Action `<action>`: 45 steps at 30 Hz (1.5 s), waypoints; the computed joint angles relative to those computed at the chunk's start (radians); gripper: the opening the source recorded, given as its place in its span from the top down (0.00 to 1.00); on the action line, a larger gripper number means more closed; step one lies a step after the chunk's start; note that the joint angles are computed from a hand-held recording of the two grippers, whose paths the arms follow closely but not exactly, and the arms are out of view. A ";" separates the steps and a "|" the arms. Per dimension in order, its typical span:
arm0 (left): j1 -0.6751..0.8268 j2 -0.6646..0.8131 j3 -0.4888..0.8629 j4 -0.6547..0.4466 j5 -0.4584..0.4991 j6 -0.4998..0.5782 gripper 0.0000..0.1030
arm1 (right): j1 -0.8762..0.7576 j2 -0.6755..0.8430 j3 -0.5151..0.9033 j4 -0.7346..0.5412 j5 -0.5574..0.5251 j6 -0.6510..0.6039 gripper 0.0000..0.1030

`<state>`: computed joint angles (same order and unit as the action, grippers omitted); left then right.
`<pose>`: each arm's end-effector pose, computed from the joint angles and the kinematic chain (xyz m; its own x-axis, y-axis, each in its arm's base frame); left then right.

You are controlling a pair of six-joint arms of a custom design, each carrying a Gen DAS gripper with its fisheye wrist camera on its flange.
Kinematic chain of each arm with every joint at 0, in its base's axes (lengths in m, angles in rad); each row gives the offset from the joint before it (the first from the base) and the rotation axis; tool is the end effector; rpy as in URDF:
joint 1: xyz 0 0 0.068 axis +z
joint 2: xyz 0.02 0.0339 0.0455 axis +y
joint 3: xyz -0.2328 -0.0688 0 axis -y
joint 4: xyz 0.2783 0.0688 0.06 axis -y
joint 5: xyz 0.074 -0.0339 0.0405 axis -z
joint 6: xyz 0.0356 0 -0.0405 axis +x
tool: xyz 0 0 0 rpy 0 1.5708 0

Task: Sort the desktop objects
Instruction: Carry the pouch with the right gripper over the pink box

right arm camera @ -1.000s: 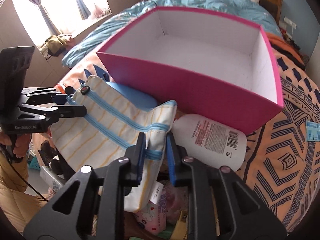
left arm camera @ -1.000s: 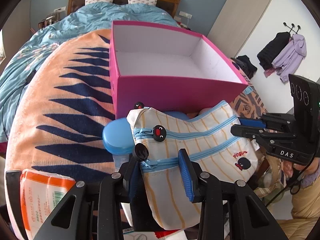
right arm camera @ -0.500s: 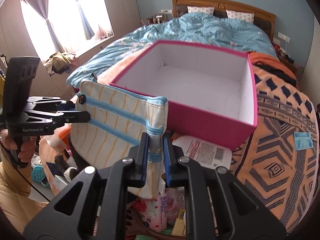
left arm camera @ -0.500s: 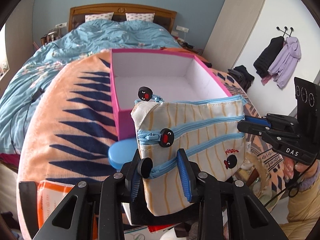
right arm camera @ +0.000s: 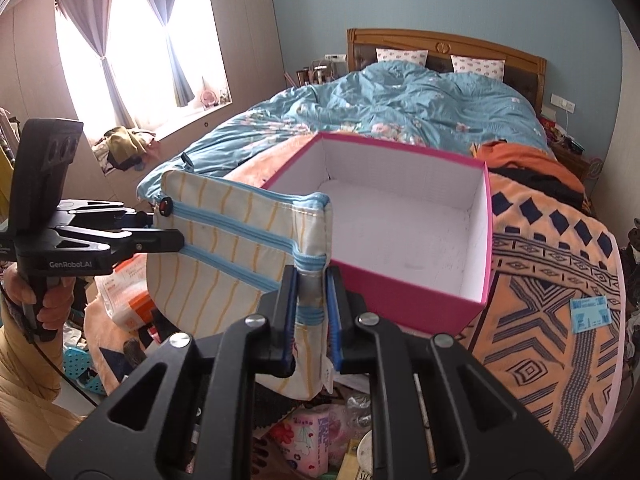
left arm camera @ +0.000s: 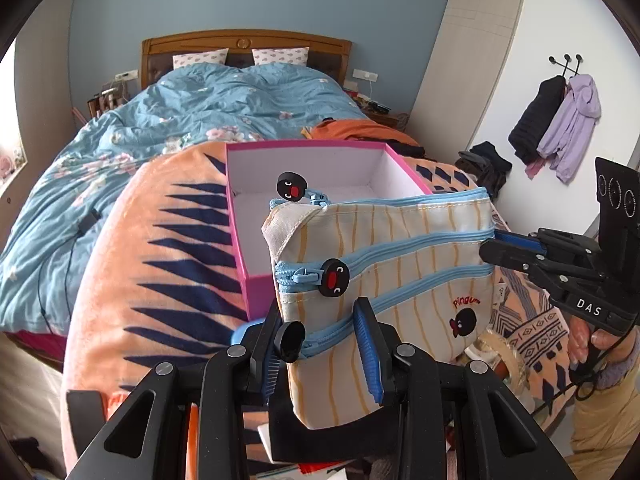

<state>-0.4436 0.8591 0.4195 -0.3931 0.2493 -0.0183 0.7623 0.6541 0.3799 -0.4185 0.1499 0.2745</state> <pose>0.1934 -0.1016 0.1454 -0.6784 0.3027 -0.6694 0.5536 0.8097 -0.1948 0.1508 0.1366 0.1678 -0.6072 -0.2091 -0.7666 -0.4521 0.8843 0.1168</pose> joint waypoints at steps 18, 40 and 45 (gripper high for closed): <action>-0.039 0.157 0.170 0.023 -0.088 -0.013 0.67 | -0.117 0.073 0.087 0.048 -0.063 -0.092 0.84; -0.056 0.471 0.376 0.097 -0.159 -0.023 0.67 | -0.245 0.292 0.202 0.148 -0.143 -0.154 0.84; -0.050 0.559 0.434 0.109 -0.167 -0.030 0.67 | -0.270 0.365 0.229 0.187 -0.168 -0.159 0.84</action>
